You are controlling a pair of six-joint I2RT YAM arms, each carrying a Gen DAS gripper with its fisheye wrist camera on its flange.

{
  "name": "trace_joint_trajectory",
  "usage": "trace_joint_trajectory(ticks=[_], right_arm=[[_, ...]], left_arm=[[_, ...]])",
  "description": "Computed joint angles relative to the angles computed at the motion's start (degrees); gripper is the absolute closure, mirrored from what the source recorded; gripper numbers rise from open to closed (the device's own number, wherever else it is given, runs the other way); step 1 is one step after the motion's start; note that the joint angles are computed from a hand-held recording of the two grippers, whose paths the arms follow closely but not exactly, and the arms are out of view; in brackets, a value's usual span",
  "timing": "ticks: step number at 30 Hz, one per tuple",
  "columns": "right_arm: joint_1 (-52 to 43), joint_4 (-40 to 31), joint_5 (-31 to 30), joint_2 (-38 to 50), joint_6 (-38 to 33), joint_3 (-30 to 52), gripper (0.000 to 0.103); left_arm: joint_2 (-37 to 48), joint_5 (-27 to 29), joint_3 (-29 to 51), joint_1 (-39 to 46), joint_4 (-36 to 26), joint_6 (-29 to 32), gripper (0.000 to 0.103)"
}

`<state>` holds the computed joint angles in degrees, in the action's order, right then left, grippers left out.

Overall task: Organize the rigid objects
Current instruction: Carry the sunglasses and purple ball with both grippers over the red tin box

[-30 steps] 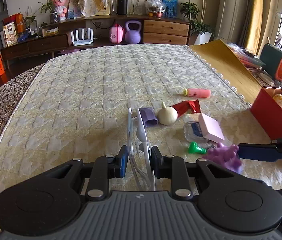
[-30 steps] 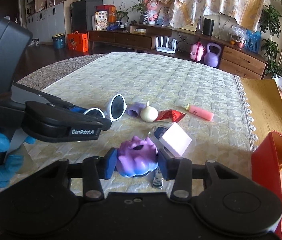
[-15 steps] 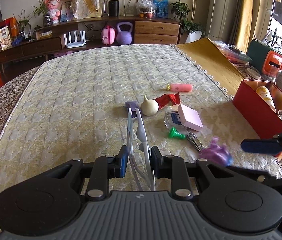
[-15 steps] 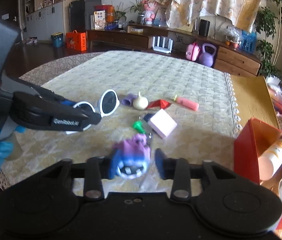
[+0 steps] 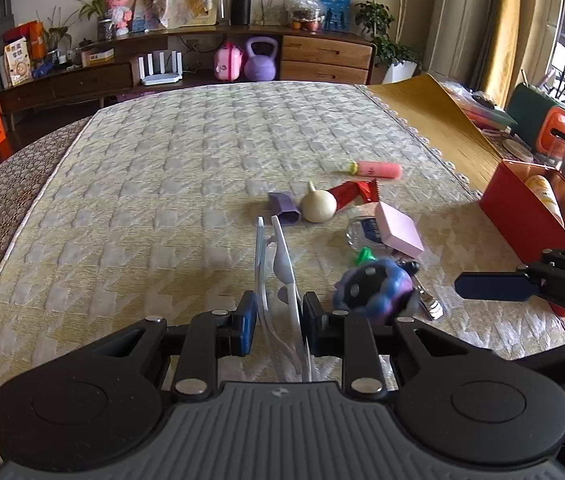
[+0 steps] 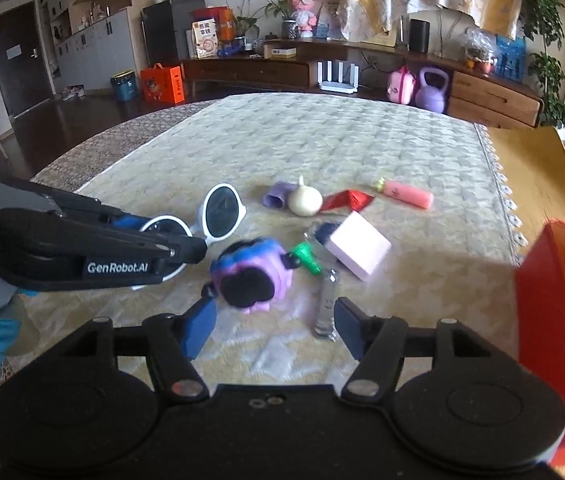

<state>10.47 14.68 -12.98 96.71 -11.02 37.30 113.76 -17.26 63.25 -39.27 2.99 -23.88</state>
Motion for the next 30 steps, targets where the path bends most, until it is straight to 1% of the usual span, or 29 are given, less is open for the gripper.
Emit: trace_joint_trajectory(ticks=[10, 11, 13, 16, 17, 24, 30], right_arm=[[2.9, -0.1, -1.2, 5.2, 0.7, 4.8, 0.034], [3.3, -0.2, -1.0, 5.7, 0.8, 5.3, 0.034], [3.9, -0.9, -1.1, 6.2, 0.4, 6.1, 0.039], [4.7, -1.2, -0.5, 6.8, 0.1, 6.7, 0.042], [4.7, -0.9, -0.3, 6.8, 0.3, 6.5, 0.044], [3.9, -1.3, -0.7, 5.0, 1.3, 5.2, 0.045], [2.7, -2.1, 0.3, -0.2, 3.2, 2.1, 0.045]], left_arm=[[-0.3, 1.1, -0.8, 2.9, 1.2, -0.7, 0.078], [-0.2, 1.3, -0.8, 3.2, 1.3, -0.8, 0.078], [-0.1, 1.4, -0.8, 3.6, 1.4, -1.0, 0.078], [0.2, 1.6, -0.7, 4.0, 1.4, -0.9, 0.078], [0.3, 1.6, -0.7, 4.1, 1.4, -0.9, 0.078], [0.7, 1.8, -0.1, 3.6, 1.1, -0.9, 0.078], [-0.3, 1.5, 0.2, 2.0, 0.5, 0.3, 0.078]])
